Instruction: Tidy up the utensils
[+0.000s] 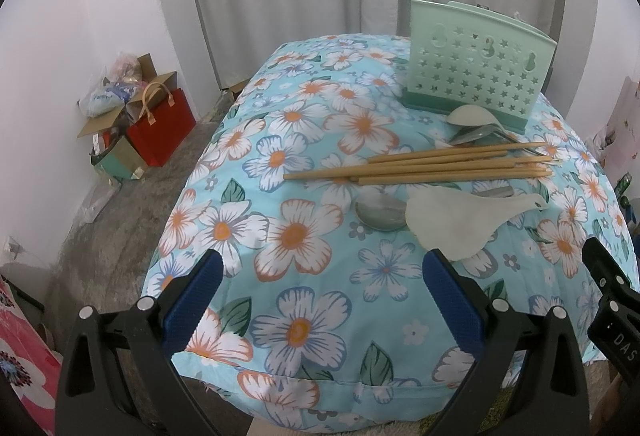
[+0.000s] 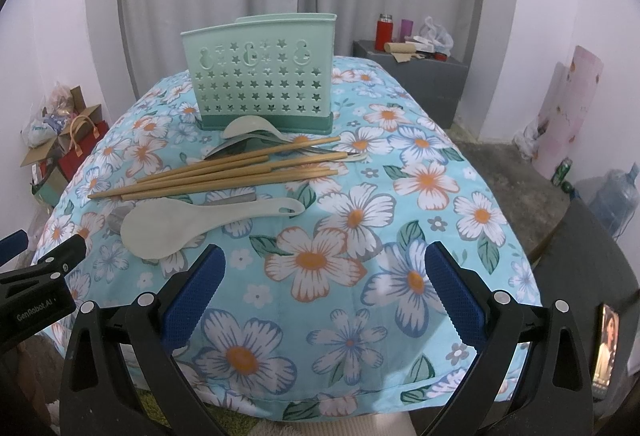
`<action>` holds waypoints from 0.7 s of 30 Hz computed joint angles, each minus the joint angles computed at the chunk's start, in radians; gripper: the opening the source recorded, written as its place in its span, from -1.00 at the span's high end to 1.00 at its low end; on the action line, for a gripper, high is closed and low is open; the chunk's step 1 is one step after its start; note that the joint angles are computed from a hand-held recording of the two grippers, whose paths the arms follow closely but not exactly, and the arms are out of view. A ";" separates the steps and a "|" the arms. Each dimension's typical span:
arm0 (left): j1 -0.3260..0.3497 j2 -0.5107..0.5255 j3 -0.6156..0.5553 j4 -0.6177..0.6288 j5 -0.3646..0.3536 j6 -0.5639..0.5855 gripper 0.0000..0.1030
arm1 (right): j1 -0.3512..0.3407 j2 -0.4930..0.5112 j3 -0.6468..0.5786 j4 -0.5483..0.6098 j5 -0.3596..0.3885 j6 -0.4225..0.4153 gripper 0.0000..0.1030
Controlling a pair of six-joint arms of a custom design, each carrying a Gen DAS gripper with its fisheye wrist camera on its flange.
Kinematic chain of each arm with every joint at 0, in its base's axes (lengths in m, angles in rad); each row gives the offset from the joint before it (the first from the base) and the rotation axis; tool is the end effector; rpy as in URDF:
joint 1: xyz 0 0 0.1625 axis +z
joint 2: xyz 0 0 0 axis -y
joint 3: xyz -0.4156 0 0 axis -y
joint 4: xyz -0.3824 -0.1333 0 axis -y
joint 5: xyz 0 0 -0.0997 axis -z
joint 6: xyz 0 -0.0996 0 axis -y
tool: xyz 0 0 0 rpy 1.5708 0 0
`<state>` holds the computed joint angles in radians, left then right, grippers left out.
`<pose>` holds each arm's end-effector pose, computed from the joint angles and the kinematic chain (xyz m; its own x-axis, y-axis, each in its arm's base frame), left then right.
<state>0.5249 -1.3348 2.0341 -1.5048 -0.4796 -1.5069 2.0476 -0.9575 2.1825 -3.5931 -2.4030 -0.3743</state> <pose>-0.2609 -0.4072 0.2182 -0.6036 -0.3155 -0.7322 0.3399 0.7289 -0.5943 0.2763 -0.4048 0.1671 -0.6655 -0.0770 0.7424 -0.6059 0.6366 -0.4771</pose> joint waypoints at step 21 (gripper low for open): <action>0.001 -0.028 -0.033 0.206 0.028 -0.181 -0.89 | 0.003 -0.015 -0.008 -0.008 0.001 -0.002 -0.85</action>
